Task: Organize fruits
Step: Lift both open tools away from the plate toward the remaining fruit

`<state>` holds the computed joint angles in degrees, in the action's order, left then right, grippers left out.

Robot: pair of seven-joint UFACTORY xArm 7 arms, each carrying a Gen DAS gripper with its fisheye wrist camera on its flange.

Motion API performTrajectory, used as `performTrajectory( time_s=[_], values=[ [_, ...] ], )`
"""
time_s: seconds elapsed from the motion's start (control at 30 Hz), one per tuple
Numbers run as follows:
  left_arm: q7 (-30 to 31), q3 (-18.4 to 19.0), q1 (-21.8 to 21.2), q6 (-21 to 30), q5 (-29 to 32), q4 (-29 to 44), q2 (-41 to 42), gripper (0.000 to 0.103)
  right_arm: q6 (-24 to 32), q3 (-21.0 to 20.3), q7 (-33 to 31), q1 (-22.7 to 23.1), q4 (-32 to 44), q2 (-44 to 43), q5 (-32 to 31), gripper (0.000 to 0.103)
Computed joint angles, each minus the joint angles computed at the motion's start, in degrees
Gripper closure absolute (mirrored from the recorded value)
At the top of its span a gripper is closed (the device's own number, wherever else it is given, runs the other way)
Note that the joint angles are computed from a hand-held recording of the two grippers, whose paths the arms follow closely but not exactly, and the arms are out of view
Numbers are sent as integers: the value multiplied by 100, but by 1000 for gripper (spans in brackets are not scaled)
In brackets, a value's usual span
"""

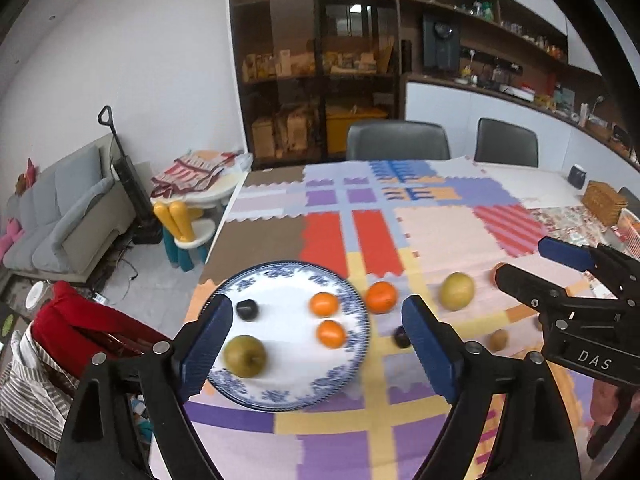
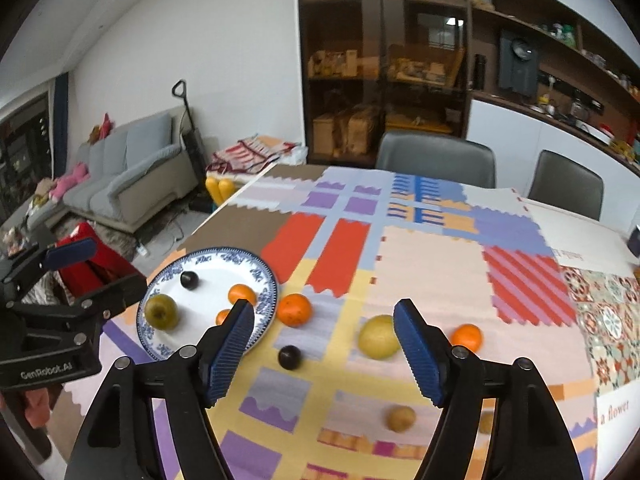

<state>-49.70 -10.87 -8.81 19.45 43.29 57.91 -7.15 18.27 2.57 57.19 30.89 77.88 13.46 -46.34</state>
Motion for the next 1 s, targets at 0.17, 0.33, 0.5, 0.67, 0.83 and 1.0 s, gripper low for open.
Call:
performTrajectory(
  time_s=[0.17, 0.33, 0.5, 0.67, 0.83, 1.0],
  values=[
    [-624, -273, -32, 174, 539, -44, -154, 15, 31, 4, 499, -94, -577, -521, -469, 29],
    [-1013, -455, -141, 296, 908, -56, -244, 12, 118, 252, 804, -424, -1095, -987, -887, 29],
    [-1270, -543, -309, 221, 1207, 29, -138, 12, 54, 492, 1001, -836, -1573, -1401, -1169, 29],
    [-1305, -498, -597, 154, 1365, 237, 163, 12, -135, 669, 1019, -1257, -2025, -1755, -1145, 29],
    [-1276, -373, -945, 52, 1393, 492, 539, 12, -253, 799, 909, -1653, -2396, -2013, -1054, 29],
    [-1199, -174, -1291, -44, 1303, 707, 878, 12, -382, 887, 804, -1981, -2679, -2181, -1009, 29]
  ],
)
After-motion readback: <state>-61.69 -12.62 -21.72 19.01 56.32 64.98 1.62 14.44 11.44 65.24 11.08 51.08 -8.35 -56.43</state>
